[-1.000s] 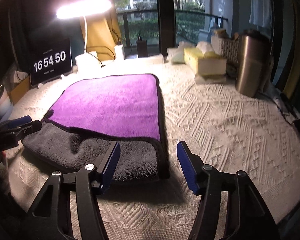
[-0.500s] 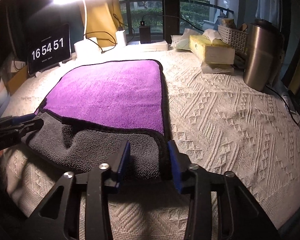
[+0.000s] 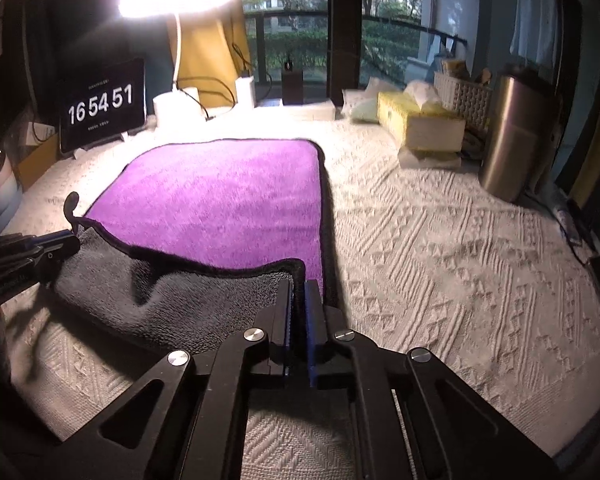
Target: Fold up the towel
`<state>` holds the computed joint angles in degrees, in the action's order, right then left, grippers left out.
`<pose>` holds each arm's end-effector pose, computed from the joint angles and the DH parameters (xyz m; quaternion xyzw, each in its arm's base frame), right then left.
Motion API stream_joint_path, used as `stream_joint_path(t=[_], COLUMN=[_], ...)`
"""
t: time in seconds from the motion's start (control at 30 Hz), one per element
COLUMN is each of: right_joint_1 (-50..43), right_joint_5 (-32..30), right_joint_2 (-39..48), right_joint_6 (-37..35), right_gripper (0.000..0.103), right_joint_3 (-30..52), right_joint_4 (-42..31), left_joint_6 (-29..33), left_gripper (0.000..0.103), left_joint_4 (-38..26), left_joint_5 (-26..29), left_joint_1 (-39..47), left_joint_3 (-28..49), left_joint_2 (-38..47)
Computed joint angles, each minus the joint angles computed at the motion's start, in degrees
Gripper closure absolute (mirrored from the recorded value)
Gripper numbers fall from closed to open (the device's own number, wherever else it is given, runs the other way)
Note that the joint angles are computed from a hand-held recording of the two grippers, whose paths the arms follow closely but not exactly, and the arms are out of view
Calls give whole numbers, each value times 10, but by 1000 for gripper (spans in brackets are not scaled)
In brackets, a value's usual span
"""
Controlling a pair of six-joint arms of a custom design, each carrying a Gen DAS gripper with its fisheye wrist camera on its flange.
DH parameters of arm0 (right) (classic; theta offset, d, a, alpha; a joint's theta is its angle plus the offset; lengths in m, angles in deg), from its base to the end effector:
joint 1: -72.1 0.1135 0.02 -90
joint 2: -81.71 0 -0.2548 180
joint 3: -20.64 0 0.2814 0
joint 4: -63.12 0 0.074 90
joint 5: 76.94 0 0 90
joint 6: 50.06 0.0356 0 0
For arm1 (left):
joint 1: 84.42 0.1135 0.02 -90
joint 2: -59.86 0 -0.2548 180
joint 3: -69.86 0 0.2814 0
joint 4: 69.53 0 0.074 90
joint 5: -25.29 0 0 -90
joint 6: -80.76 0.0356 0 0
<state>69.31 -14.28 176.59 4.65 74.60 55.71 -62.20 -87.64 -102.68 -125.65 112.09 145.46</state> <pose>0.3249 0.0005 0.1042 -0.3348 0.8483 0.0960 0.3988 0.2053 -0.1508 0.0846 -0.1734 0.9035 0.0440 0.3895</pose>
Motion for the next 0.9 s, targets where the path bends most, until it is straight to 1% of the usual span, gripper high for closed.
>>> stream_joint_path(t=[0.13, 0.17, 0.27, 0.43, 0.67, 0.9], right_joint_1=[1, 2, 3, 4, 22, 40], right_joint_5=[-10, -5, -9, -22, -16, -3], right_joint_2=[-21, -26, -35, -44, -36, -19], right_joint_6=[7, 4, 11, 23, 44, 72], right_gripper=[97, 97, 97, 97, 97, 97], right_joint_3=[-11, -16, -19, -16, 0, 31], right_joint_4=[14, 27, 37, 45, 64, 79], left_joint_6=[-7, -9, -13, -18, -30, -5], left_gripper=[94, 94, 95, 95, 95, 95], left_joint_4=[-12, -15, -24, -29, -36, -22], left_joint_5=[-44, -54, -77, -88, -112, -131], left_joint_1=[-21, -25, -31, -27, -22, -4], left_joint_3=[-3, -3, -1, -5, 1, -2], left_joint_2=[-25, -29, -39, -53, -58, -74])
